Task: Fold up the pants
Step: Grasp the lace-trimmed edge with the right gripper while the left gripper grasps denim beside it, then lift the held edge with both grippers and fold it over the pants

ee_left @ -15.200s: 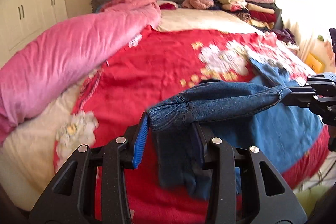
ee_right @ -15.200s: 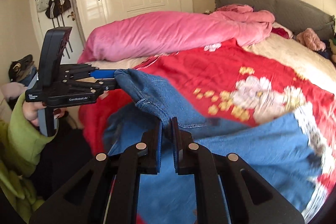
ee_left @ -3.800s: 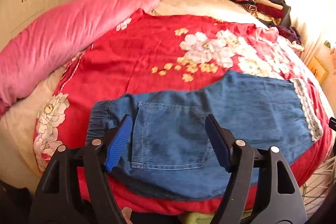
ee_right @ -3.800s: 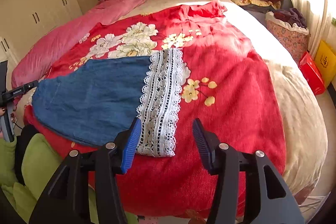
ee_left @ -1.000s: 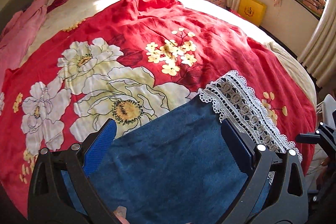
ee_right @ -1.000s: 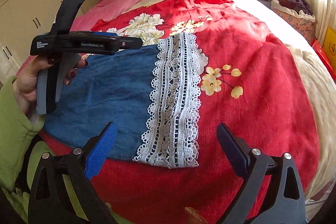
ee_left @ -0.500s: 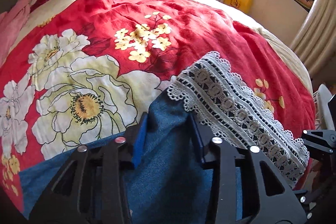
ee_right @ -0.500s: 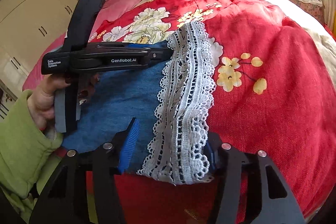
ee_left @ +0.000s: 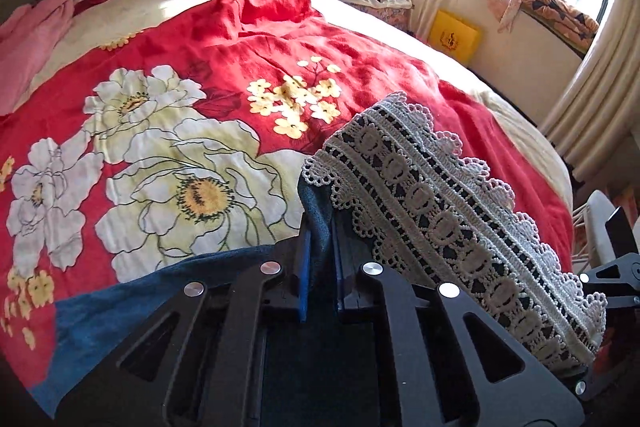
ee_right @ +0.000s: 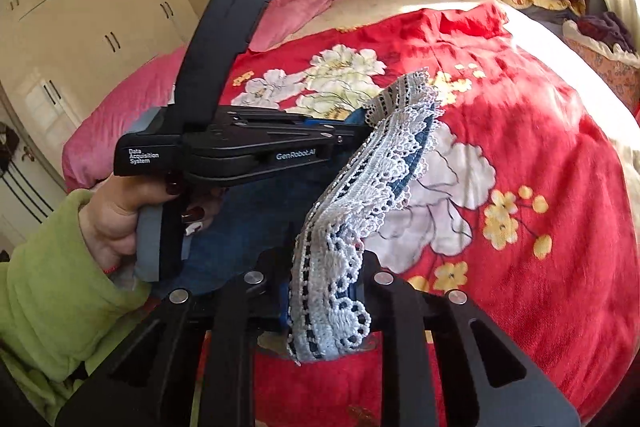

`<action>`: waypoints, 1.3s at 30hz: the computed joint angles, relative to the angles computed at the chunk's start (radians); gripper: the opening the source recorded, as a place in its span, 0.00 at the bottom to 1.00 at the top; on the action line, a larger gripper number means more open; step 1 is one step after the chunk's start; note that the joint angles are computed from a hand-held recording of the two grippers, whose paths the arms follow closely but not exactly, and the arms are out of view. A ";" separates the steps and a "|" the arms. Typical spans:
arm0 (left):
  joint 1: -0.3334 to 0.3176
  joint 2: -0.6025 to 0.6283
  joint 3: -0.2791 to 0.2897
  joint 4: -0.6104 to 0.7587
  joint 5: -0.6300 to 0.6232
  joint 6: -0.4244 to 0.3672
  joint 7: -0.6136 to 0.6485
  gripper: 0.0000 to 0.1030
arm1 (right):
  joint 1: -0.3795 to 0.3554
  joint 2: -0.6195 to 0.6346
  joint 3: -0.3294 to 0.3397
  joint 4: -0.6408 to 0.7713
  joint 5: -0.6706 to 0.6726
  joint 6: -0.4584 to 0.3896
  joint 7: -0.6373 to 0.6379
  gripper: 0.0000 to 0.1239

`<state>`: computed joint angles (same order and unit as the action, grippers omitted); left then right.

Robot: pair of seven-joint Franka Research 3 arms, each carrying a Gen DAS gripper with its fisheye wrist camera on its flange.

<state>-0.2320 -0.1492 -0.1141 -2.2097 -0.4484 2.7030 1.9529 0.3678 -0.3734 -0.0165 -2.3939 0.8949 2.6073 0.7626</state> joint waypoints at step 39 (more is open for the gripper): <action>0.035 -0.297 0.349 -0.303 -0.355 -0.008 0.017 0.43 | 0.092 0.230 0.138 0.228 -0.168 0.034 0.145 0.51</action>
